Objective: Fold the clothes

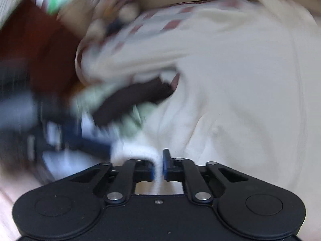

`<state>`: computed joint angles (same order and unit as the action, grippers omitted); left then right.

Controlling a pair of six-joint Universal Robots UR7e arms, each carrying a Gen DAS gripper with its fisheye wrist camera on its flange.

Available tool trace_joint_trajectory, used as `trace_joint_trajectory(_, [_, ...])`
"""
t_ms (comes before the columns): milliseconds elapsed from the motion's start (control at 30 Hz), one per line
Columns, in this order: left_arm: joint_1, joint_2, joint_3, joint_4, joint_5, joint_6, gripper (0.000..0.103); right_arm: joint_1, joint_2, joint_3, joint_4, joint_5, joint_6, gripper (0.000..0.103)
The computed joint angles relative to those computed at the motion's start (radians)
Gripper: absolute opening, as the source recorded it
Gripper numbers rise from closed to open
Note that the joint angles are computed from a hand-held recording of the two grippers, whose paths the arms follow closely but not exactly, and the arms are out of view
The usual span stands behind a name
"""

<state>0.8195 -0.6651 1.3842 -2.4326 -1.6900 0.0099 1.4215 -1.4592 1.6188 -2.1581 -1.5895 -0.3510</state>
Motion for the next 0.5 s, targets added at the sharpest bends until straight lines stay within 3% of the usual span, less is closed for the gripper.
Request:
trace_joint_trajectory(133, [-0.010, -0.023, 0.003, 0.036, 0.033, 0.084, 0.006, -0.041, -0.011, -0.031, 0.066, 0.200, 0.095, 0.008])
trace_joint_trajectory(267, [0.016, -0.090, 0.061, -0.099, 0.007, 0.049, 0.007, -0.053, -0.030, -0.047, 0.162, 0.336, 0.100, 0.009])
trace_joint_trajectory(333, [0.024, -0.124, 0.095, -0.166, 0.023, 0.012, 0.007, -0.037, -0.044, -0.034, 0.167, 0.331, 0.058, 0.009])
trace_joint_trajectory(500, [0.036, -0.151, 0.129, -0.232, 0.096, -0.103, 0.008, 0.060, -0.064, -0.001, 0.096, 0.193, -0.146, 0.009])
